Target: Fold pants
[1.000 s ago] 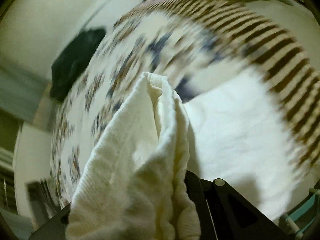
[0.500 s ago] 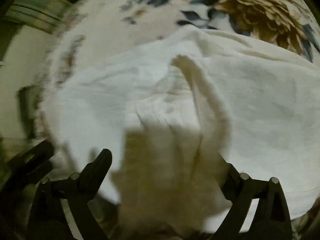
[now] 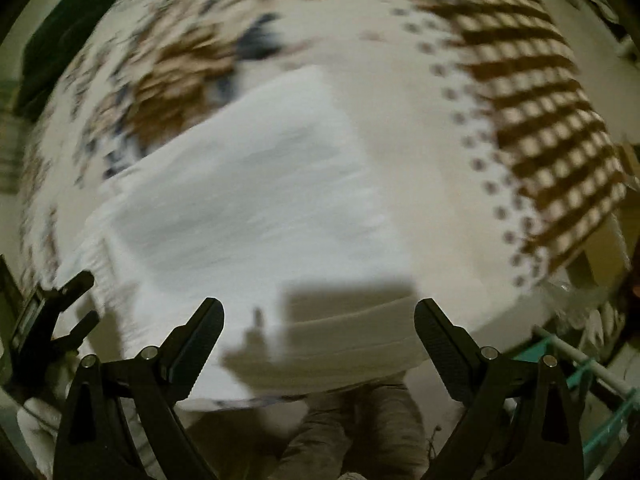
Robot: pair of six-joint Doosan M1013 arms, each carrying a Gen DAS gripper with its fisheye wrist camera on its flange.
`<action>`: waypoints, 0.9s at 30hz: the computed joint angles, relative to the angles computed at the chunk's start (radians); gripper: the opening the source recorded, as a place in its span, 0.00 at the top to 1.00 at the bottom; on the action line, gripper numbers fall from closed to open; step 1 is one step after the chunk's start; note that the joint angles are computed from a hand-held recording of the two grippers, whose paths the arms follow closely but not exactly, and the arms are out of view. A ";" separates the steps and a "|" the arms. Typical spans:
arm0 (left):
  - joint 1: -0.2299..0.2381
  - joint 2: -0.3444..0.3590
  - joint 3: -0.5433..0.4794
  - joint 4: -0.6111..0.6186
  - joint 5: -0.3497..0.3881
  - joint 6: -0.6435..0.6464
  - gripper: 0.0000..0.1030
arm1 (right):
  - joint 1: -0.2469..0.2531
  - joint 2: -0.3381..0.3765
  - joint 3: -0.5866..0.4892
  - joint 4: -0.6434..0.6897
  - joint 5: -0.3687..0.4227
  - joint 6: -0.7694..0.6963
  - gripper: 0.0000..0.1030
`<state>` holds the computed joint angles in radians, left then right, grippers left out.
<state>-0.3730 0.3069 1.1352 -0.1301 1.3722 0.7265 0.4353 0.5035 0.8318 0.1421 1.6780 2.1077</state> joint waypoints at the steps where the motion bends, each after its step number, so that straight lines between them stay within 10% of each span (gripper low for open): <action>1: -0.014 0.009 -0.010 0.016 0.007 0.038 0.56 | -0.005 0.001 0.006 -0.006 -0.001 0.004 0.05; 3: -0.025 0.011 -0.011 0.014 0.006 0.074 0.95 | -0.014 -0.007 0.027 -0.018 -0.001 0.010 0.05; 16: 0.039 -0.086 0.130 -0.164 -0.071 -0.119 0.94 | 0.007 0.066 -0.007 -0.031 0.059 -0.033 0.05; 27: 0.027 -0.111 0.138 -0.097 -0.015 -0.260 0.66 | 0.038 0.057 0.042 -0.065 0.218 -0.186 0.04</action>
